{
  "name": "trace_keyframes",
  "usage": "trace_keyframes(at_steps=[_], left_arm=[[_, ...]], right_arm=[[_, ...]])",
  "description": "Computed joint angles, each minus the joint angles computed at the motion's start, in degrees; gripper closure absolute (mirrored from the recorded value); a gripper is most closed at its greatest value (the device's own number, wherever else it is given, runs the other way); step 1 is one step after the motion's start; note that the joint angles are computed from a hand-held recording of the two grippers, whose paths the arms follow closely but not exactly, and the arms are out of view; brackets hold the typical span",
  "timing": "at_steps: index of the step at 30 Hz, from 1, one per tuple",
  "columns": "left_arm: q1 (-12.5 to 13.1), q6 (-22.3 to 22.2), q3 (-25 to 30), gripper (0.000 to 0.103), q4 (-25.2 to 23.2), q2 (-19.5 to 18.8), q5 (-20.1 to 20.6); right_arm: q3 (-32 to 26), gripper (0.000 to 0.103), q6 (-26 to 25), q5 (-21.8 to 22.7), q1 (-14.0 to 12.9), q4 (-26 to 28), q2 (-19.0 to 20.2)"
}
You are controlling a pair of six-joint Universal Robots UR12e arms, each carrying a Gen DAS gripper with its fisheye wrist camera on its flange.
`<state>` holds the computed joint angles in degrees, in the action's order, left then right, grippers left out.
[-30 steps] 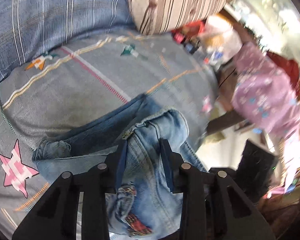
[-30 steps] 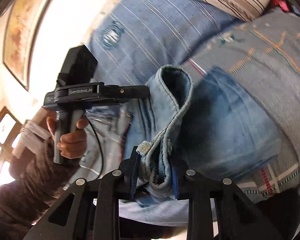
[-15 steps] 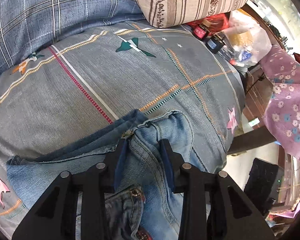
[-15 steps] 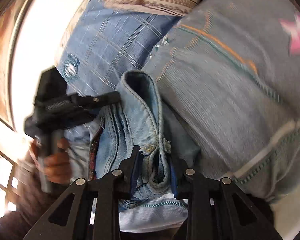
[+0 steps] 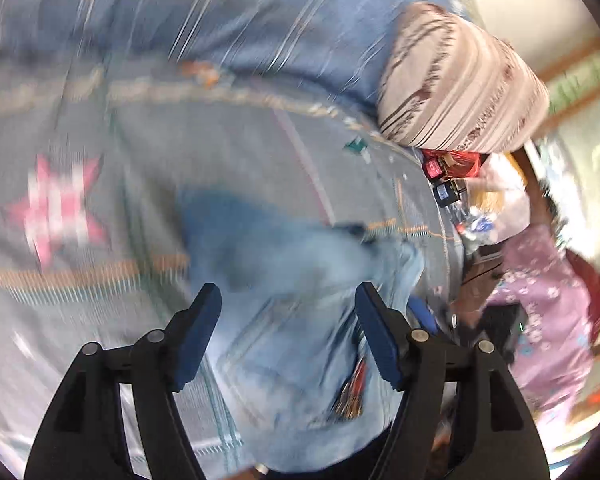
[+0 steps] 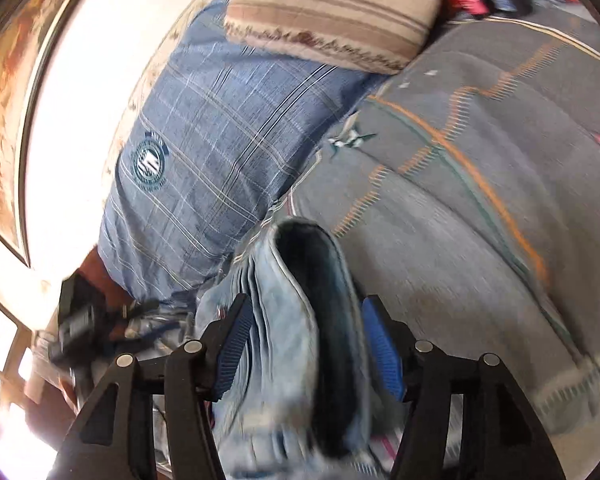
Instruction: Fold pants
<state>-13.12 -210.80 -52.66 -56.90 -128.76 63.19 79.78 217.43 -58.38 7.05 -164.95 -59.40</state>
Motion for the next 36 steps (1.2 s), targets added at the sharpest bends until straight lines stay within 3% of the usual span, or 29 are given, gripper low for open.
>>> trace_keyframes(at_steps=[3, 4, 5, 6, 9, 11, 13, 14, 17, 19, 21, 24, 26, 27, 28, 29, 31, 34, 36], left_arm=[[0.05, -1.83, -0.75, 0.037, -1.54, -0.61, -2.15], [0.02, -2.21, -0.45, 0.046, -1.93, -0.75, -2.18], [-0.1, -2.54, -0.04, 0.049, -0.83, -0.84, -2.19], [-0.21, -2.46, 0.11, 0.049, 0.18, -0.73, -1.48], [-1.12, -2.8, 1.58, 0.049, 2.13, -1.19, 3.72], [-1.85, -2.33, 5.33, 0.051, -2.8, -3.38, 8.21], [-2.48, -0.7, 9.32, 0.056, -9.25, -5.89, 11.13], [-2.41, -1.09, 8.8, 0.057, -8.98, -5.91, 10.64], [-1.99, -1.25, 7.8, 0.059, -7.55, -5.0, 9.3], [-0.95, -3.56, 4.57, 0.061, -2.75, -3.31, 5.08], [-0.09, -6.91, 1.38, 0.06, 3.36, -1.82, 1.66], [-0.37, -7.97, 3.46, 0.058, 3.31, -3.0, 0.02], [-0.92, -5.81, 6.46, 0.055, -0.44, -4.6, 0.55], [-1.29, -4.53, 8.37, 0.055, -3.11, -5.62, 2.08], [-1.76, -3.33, 10.58, 0.055, -6.2, -6.9, 3.68], [-2.06, -2.7, 12.55, 0.055, -8.97, -8.08, 4.64], [-2.25, -2.85, 13.35, 0.055, -9.91, -8.33, 5.31], [-1.54, -2.99, 10.28, 0.055, -8.47, -5.67, 2.34], [-0.95, -4.25, 4.96, 0.042, -6.04, -2.34, 0.06]], right_arm=[[-4.87, 0.039, -2.09, 0.85, 0.81, 3.89, 2.94], [-7.11, 0.059, -3.19, 3.75, 0.92, 4.03, 4.61], [-8.54, 0.087, -5.2, 6.0, 0.92, 5.01, 5.34], [-9.98, 0.099, -8.53, 5.92, 1.22, 7.39, 5.46], [-12.53, 0.099, -16.62, 3.23, 2.27, 7.54, 4.99], [-13.6, 0.099, -17.87, 0.19, 2.66, 10.13, 5.15], [-13.83, 0.098, -17.37, -4.81, 2.88, 15.54, 5.68], [-13.21, 0.097, -16.51, -5.2, 2.65, 17.17, 5.77], [-9.84, 0.095, -9.88, -1.12, 1.25, 14.98, 5.69], [-8.49, 0.081, -8.03, 1.39, 0.45, 13.19, 4.74], [-7.91, 0.076, -5.83, 2.84, -0.17, 9.02, 4.08], [-10.02, 0.032, -5.55, 3.11, -0.19, 9.33, 4.64], [-12.49, 0.035, -8.14, 1.74, 0.57, 12.42, 5.52], [-13.73, 0.046, -11.37, 0.56, 1.22, 13.86, 6.02], [-15.45, 0.064, -13.76, -2.62, 2.2, 16.53, 6.66], [-17.2, 0.066, -18.27, -6.82, 3.09, 21.6, 7.23], [-18.85, 0.061, -20.09, -8.02, 3.36, 25.83, 8.61], [-17.18, 0.053, -16.74, -2.86, 1.95, 23.9, 7.55], [-14.58, 0.051, -17.85, 1.49, 0.97, 22.66, 5.37]])
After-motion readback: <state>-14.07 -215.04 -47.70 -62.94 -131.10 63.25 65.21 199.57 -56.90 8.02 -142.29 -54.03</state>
